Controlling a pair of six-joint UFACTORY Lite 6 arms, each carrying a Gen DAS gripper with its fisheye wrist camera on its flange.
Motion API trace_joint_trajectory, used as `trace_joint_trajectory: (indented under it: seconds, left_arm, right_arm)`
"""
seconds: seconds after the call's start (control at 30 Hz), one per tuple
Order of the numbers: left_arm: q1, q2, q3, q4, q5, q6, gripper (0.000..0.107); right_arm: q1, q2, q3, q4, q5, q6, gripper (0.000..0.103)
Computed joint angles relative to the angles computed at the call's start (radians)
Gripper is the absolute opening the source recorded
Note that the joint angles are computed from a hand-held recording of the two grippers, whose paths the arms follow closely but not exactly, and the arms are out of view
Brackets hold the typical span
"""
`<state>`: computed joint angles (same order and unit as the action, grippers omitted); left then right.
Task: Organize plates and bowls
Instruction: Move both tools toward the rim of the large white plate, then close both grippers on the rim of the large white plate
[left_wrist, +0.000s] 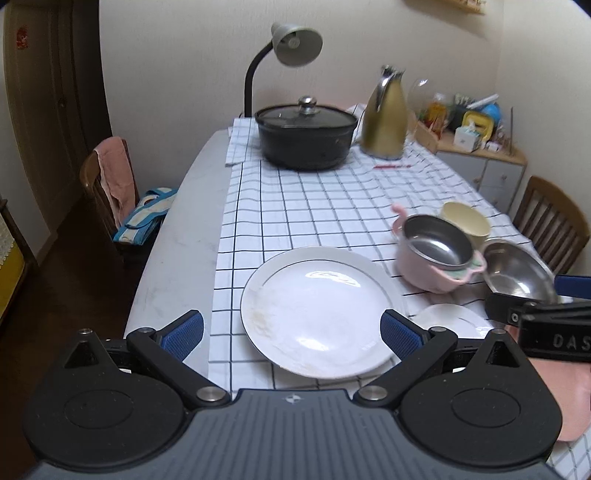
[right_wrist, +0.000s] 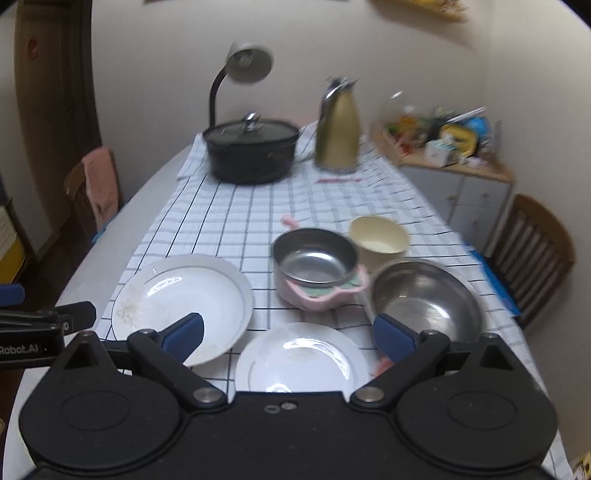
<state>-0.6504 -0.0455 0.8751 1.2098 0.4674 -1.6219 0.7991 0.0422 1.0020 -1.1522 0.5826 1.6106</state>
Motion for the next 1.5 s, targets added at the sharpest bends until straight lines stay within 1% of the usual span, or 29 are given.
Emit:
trace_joint_trajectory:
  seconds: [0.1, 0.13, 0.2, 0.23, 0.27, 0.33, 0.37, 0.43, 0.53, 0.63, 0.67, 0.7, 0.73, 0.77, 0.8, 0.83, 0.9, 0.97, 1.0, 1.03, 1.07, 1.13, 1.17, 1.3, 1.37, 1.5]
  left_arm:
    - [0.086, 0.117, 0.08, -0.009, -0.089, 0.051, 0.102]
    - [0.112, 0.159, 0.114, -0.036, -0.117, 0.091, 0.102]
    - [0.149, 0.244, 0.183, -0.093, -0.14, 0.169, 0.102]
    - [0.168, 0.282, 0.216, -0.124, -0.151, 0.216, 0.102]
    - [0.189, 0.313, 0.242, -0.155, -0.169, 0.266, 0.102]
    - [0.224, 0.384, 0.309, -0.251, -0.18, 0.383, 0.102]
    - [0.24, 0.419, 0.344, -0.31, -0.18, 0.453, 0.102]
    - [0.273, 0.493, 0.423, -0.467, -0.177, 0.616, 0.102]
    - [0.316, 0.568, 0.518, -0.665, -0.158, 0.812, 0.102]
    - [0.354, 0.646, 0.613, -0.859, -0.122, 0.996, 0.101]
    - [0.366, 0.665, 0.633, -0.895, -0.112, 1.025, 0.099]
    - [0.379, 0.686, 0.656, -0.948, -0.098, 1.069, 0.093]
    - [0.389, 0.704, 0.674, -0.985, -0.086, 1.098, 0.085]
    - [0.395, 0.72, 0.692, -1.004, -0.073, 1.111, 0.081]
    - [0.401, 0.734, 0.707, -1.031, -0.063, 1.134, 0.072]
    - [0.407, 0.745, 0.718, -1.059, -0.057, 1.16, 0.067]
    - [0.414, 0.763, 0.735, -1.114, -0.048, 1.209, 0.062]
    - [0.42, 0.777, 0.748, -1.155, -0.041, 1.24, 0.056]
    - [0.424, 0.785, 0.757, -1.179, -0.034, 1.255, 0.049]
    - [0.429, 0.791, 0.763, -1.201, -0.03, 1.27, 0.044]
    - [0.434, 0.798, 0.77, -1.216, -0.024, 1.281, 0.041]
    - [0.44, 0.81, 0.782, -1.23, -0.012, 1.287, 0.032]
    - [0.444, 0.813, 0.783, -1.241, -0.01, 1.292, 0.031]
    - [0.453, 0.813, 0.773, -1.266, -0.015, 1.302, 0.019]
    - [0.456, 0.813, 0.771, -1.275, -0.015, 1.307, 0.018]
    - [0.456, 0.809, 0.764, -1.265, -0.02, 1.295, 0.015]
  right_arm:
    - [-0.096, 0.145, 0.138, 0.138, -0.111, -0.18, 0.096]
    - [-0.117, 0.194, 0.186, 0.188, -0.13, -0.241, 0.096]
    - [-0.166, 0.299, 0.29, 0.34, -0.168, -0.418, 0.094]
    - [-0.187, 0.348, 0.341, 0.436, -0.176, -0.518, 0.09]
    - [-0.204, 0.403, 0.402, 0.528, -0.172, -0.61, 0.087]
    - [-0.238, 0.502, 0.515, 0.703, -0.154, -0.785, 0.084]
    - [-0.251, 0.551, 0.572, 0.758, -0.133, -0.835, 0.08]
    - [-0.27, 0.634, 0.672, 0.857, -0.099, -0.93, 0.078]
    - [-0.292, 0.724, 0.784, 0.982, -0.062, -1.027, 0.073]
    - [-0.316, 0.805, 0.887, 1.068, -0.023, -1.084, 0.068]
    - [-0.323, 0.826, 0.914, 1.094, -0.011, -1.103, 0.065]
    - [-0.327, 0.838, 0.927, 1.112, -0.006, -1.116, 0.063]
    - [-0.333, 0.852, 0.946, 1.132, 0.004, -1.131, 0.06]
    - [-0.338, 0.86, 0.953, 1.153, 0.007, -1.148, 0.058]
    - [-0.343, 0.874, 0.971, 1.171, 0.013, -1.164, 0.057]
    - [-0.344, 0.878, 0.974, 1.179, 0.017, -1.171, 0.055]
    - [-0.352, 0.898, 1.0, 1.201, 0.031, -1.196, 0.051]
    - [-0.359, 0.91, 1.015, 1.226, 0.045, -1.215, 0.045]
    - [-0.363, 0.914, 1.019, 1.236, 0.051, -1.222, 0.044]
    - [-0.366, 0.917, 1.022, 1.243, 0.053, -1.225, 0.039]
    - [-0.368, 0.928, 1.039, 1.249, 0.061, -1.227, 0.034]
    - [-0.374, 0.93, 1.042, 1.274, 0.065, -1.244, 0.03]
    - [-0.376, 0.934, 1.047, 1.285, 0.068, -1.252, 0.027]
    - [-0.383, 0.939, 1.054, 1.339, 0.074, -1.29, 0.014]
    - [-0.384, 0.935, 1.047, 1.356, 0.071, -1.3, 0.009]
    - [-0.373, 0.946, 1.068, 1.328, 0.077, -1.265, 0.009]
